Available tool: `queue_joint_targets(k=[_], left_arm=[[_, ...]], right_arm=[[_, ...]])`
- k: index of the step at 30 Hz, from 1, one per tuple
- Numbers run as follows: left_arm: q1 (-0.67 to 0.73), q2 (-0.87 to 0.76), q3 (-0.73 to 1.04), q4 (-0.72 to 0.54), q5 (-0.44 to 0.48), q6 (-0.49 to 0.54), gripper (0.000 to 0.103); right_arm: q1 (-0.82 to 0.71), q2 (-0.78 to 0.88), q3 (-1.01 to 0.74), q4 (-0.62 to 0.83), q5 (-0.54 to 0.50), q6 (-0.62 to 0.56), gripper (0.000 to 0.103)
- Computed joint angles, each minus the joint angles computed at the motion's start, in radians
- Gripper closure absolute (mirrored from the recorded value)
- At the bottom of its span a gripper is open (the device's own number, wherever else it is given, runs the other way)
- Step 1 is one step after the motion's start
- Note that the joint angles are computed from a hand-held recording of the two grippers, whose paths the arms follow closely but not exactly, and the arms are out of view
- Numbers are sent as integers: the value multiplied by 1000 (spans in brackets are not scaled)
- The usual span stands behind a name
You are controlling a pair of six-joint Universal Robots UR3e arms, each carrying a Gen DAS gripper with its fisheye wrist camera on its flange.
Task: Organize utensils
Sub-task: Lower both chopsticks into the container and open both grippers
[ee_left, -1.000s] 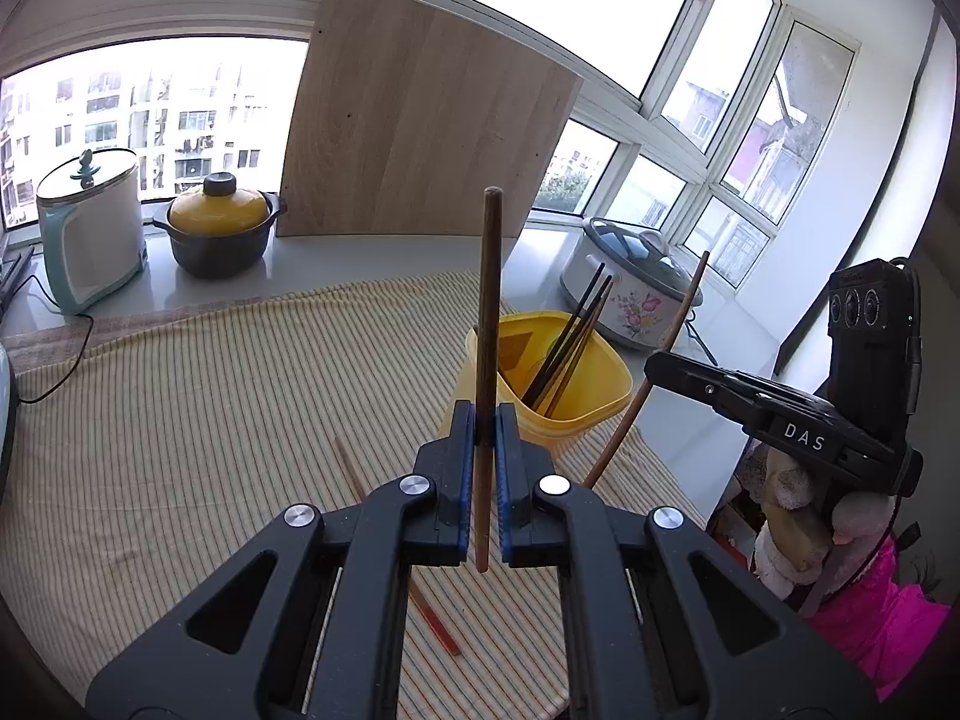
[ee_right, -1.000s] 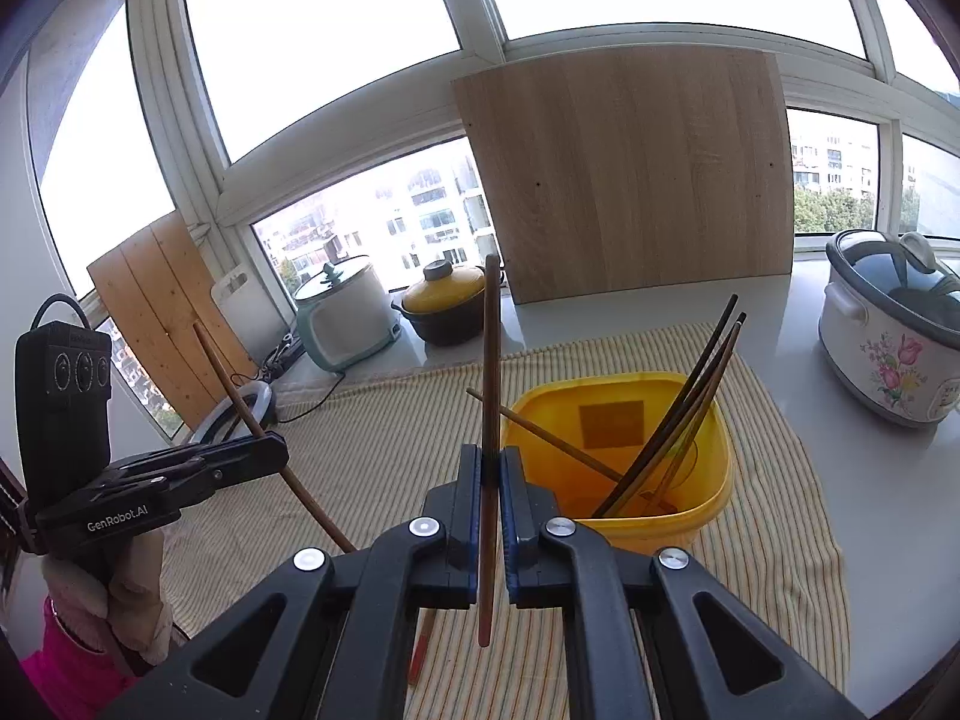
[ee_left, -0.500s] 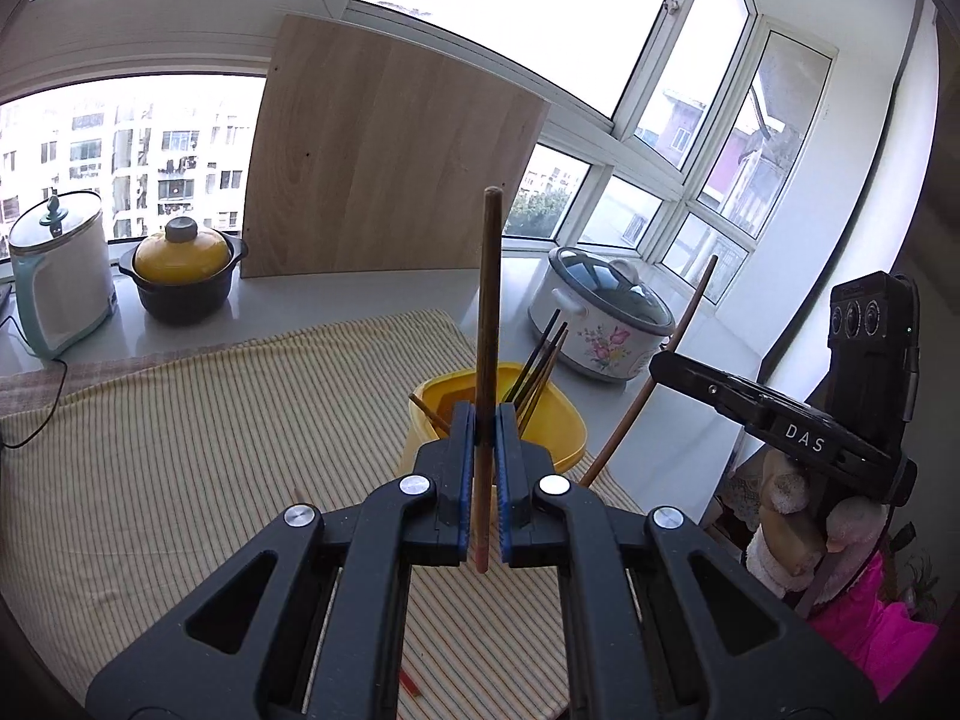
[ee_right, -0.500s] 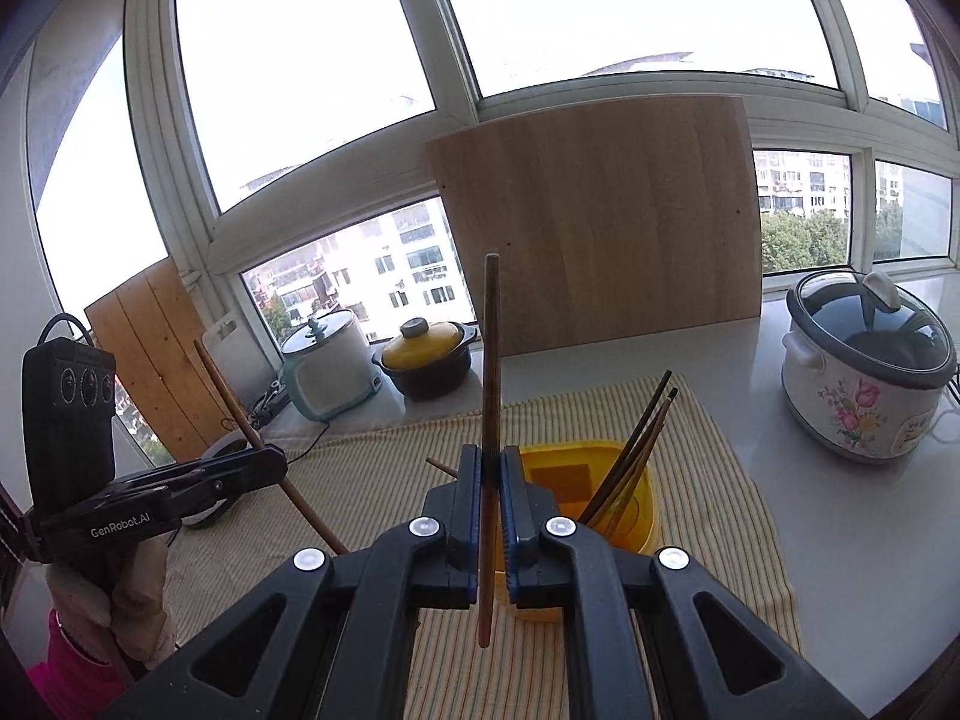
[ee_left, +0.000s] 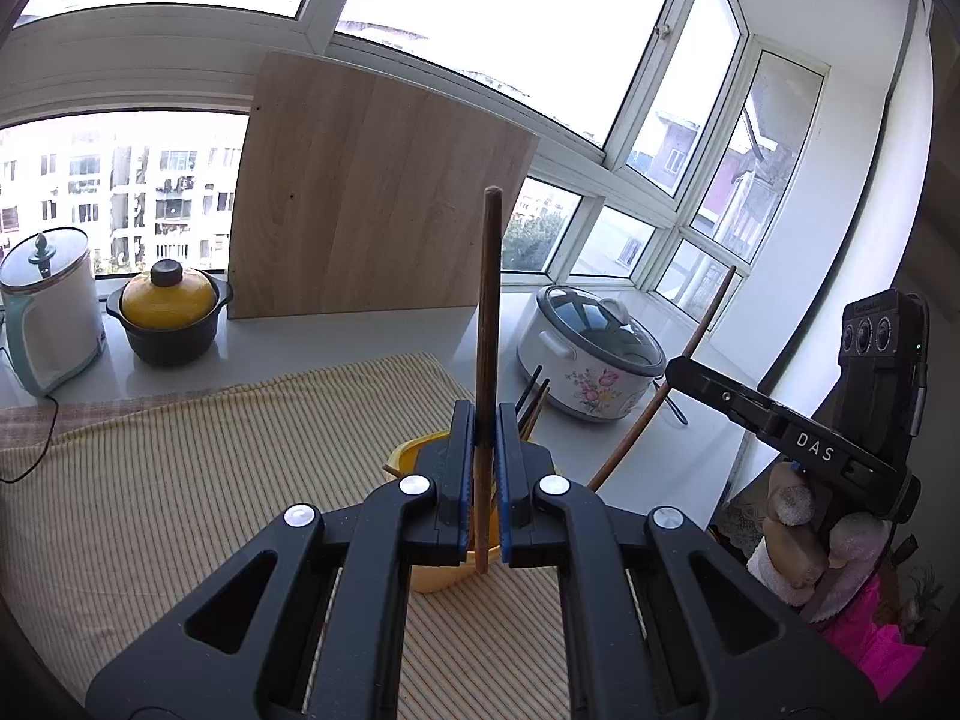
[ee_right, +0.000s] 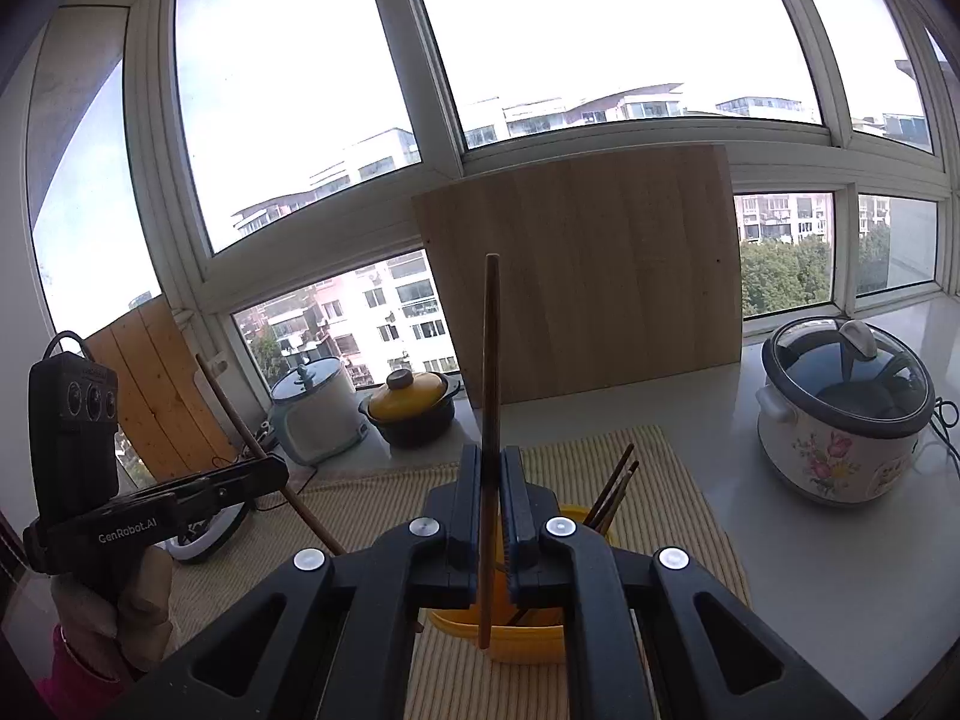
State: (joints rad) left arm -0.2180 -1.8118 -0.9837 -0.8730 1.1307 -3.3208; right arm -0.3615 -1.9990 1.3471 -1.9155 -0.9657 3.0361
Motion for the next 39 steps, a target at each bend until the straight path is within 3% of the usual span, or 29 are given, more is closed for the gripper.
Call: queue_joint_targets(k=[7, 16, 33, 39], left_arm=[[-36, -76, 108, -18, 68, -5, 99], [-55, -157, 164, -34, 115, -15, 99], [-133, -219, 154, 13, 257, 38, 99], [-148, -230, 138, 24, 269, 44, 99]], right_arm=[[19, 26, -6, -46, -30, 28, 99], [143, 112, 4, -186, -219, 66, 99], [182, 173, 75, -232, -296, 61, 99], [205, 173, 110, -246, -318, 57, 99]])
